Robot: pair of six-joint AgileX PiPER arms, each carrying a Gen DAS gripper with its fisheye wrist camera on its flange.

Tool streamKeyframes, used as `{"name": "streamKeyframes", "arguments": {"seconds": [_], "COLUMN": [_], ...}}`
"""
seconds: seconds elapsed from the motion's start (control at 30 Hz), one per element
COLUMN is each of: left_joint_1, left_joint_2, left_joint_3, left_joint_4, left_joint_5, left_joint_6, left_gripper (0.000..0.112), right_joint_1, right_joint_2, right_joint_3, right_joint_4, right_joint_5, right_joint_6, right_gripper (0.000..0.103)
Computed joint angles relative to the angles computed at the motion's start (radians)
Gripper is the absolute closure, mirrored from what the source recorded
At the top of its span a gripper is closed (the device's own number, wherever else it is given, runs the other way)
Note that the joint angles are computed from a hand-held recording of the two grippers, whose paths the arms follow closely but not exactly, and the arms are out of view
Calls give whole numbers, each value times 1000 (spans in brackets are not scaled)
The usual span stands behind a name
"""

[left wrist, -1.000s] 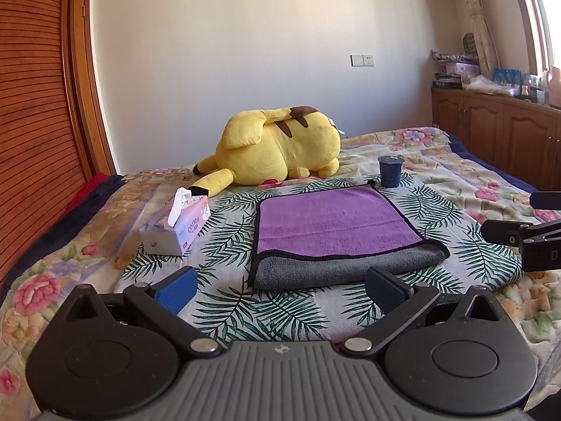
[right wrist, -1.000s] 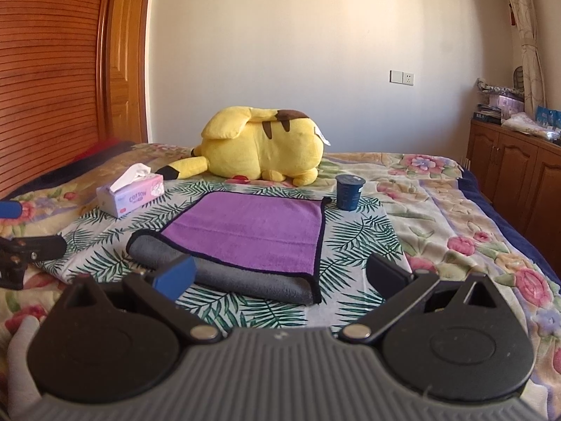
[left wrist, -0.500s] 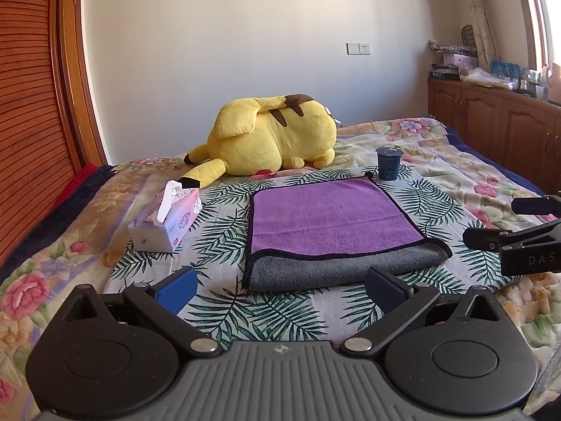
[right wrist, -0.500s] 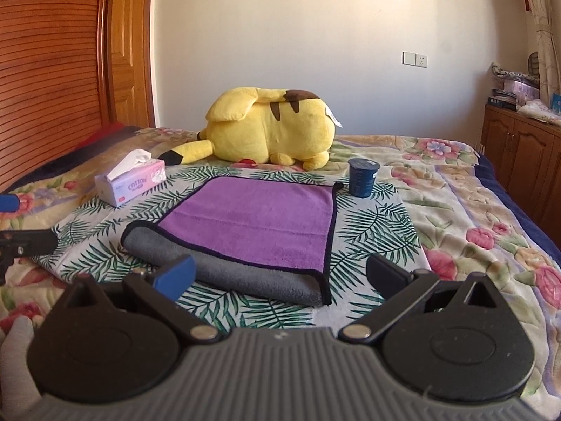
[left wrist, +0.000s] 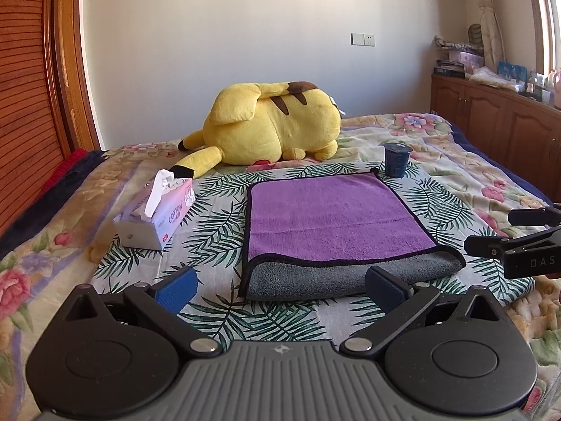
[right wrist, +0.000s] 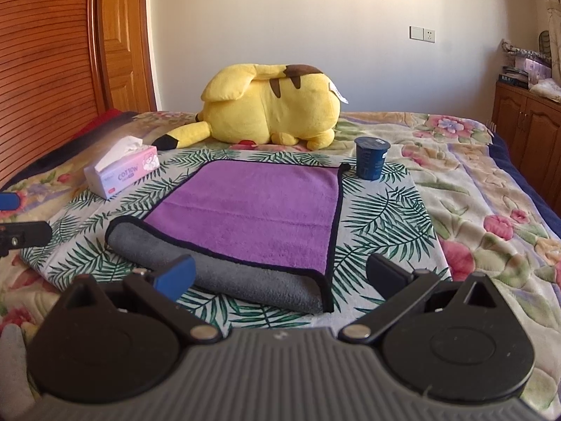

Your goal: Fold towel

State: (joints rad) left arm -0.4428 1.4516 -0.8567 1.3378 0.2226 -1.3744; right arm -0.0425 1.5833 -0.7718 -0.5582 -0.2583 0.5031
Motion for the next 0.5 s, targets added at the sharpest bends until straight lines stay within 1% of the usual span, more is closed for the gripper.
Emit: {"name": "streamKeyframes", "arguments": {"seconds": [0.07, 0.17, 0.23, 0.37, 0.43, 0.5], "left_joint_1": [16, 33, 45, 67, 76, 88], "left_joint_2": [16, 44, 64, 108, 129, 151], "left_joint_3": [-12, -35, -51, -85, -102, -120], "left_joint_4": [-22, -60, -93, -190, -260, -350], "left_joint_5": [-25, -44, -58, -79, -89, -99], "left_joint_6": [27, 72, 108, 213, 288, 385], "left_gripper": [28, 29, 30, 33, 35, 36], "right_joint_1": [-5, -6, -21, -41, -51, -56], "right_joint_2": [16, 38, 57, 88, 99, 113], "right_joint_3": [-21, -48, -71, -110, -124, -141], "right_joint_4": [-47, -61, -142, -281, -350, -385], "right_joint_5": [2, 11, 11, 10, 0, -1], "right_joint_6": [42, 53, 132, 263, 328, 357], "right_gripper": [0, 0, 0, 0, 0, 0]}}
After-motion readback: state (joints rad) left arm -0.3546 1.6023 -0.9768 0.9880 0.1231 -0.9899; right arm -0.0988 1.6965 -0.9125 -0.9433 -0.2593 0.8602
